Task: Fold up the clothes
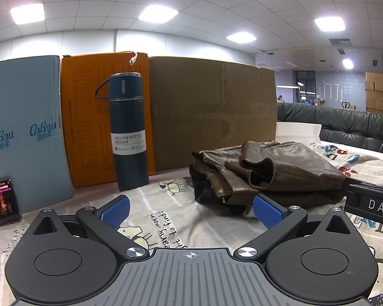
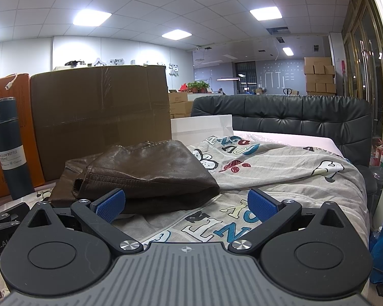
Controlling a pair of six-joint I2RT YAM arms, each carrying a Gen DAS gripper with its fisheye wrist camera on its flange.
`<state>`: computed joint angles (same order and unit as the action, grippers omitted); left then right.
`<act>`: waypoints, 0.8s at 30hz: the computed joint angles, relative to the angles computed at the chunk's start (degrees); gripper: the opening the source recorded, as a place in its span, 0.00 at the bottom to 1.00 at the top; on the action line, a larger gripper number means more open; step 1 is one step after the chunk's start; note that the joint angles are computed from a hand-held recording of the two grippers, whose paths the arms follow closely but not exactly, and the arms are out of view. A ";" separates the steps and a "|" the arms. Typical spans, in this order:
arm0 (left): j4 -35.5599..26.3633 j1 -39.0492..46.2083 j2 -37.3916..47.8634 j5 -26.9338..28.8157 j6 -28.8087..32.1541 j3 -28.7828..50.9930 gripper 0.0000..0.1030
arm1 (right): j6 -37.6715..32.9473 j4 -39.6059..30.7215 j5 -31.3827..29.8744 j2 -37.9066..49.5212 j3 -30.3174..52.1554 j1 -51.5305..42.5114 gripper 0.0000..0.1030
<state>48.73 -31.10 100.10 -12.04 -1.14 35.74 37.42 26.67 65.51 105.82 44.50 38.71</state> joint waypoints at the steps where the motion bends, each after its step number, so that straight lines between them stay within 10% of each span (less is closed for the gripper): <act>1: 0.00 0.00 0.00 0.00 0.00 0.00 1.00 | 0.00 0.00 0.00 0.00 0.00 0.00 1.00; 24: -0.19 0.08 -0.17 -0.15 -0.27 -0.09 1.00 | 0.34 -0.87 -0.74 0.28 0.48 -0.36 1.00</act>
